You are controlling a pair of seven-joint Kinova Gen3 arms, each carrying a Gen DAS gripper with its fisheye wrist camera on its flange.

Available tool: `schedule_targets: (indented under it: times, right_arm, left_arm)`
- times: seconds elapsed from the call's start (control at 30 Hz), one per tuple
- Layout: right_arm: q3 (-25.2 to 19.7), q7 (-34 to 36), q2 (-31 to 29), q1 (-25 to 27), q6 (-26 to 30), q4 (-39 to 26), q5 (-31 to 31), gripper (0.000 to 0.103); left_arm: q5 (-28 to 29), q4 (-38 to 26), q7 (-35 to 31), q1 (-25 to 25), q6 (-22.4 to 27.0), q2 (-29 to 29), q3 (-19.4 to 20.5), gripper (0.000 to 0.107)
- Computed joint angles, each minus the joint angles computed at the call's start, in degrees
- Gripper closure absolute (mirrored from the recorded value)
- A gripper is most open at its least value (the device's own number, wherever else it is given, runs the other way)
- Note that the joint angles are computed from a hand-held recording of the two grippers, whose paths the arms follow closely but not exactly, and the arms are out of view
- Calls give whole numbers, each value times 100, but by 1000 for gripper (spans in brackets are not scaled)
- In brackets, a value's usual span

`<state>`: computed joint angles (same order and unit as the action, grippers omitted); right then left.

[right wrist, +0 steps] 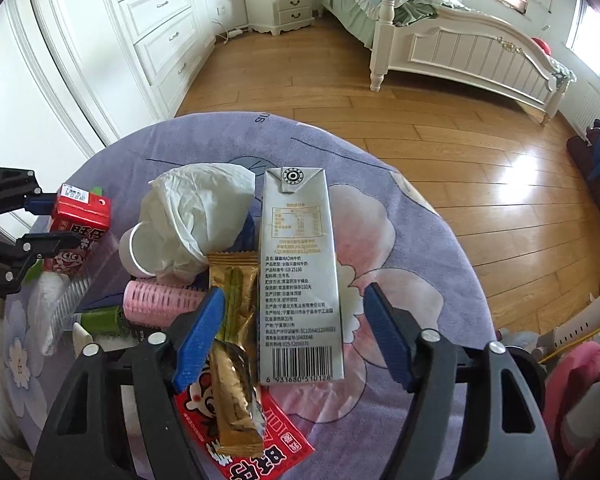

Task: Collect trash
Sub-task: 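Grasp the white milk carton with the right tool while the left tool grasps a red carton, then carry both cartons over the black bin and open both tools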

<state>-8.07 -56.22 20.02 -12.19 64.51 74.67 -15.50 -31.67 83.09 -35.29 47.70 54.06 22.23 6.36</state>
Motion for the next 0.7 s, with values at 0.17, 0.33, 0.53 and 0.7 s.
schedule_targets:
  times: [0.17,0.33,0.53,0.7]
  right_arm:
    - [26,-77,87,-63,37,-45,106,41]
    - [1,-162,203,19,127,-128,-21,63]
    - [-36,132,-143,277,-58,184,-345,64]
    - [46,277,-488,403,-192,348,-488,64]
  left_arm:
    - [-135,-196,293,242,319,113,-40,77]
    - [-414,-169,814,476,368,73,-94,77]
    - [-705,-352,1174,670,686,59,-47,77]
    - [-986,-628,1456,866,958,103,-47,77]
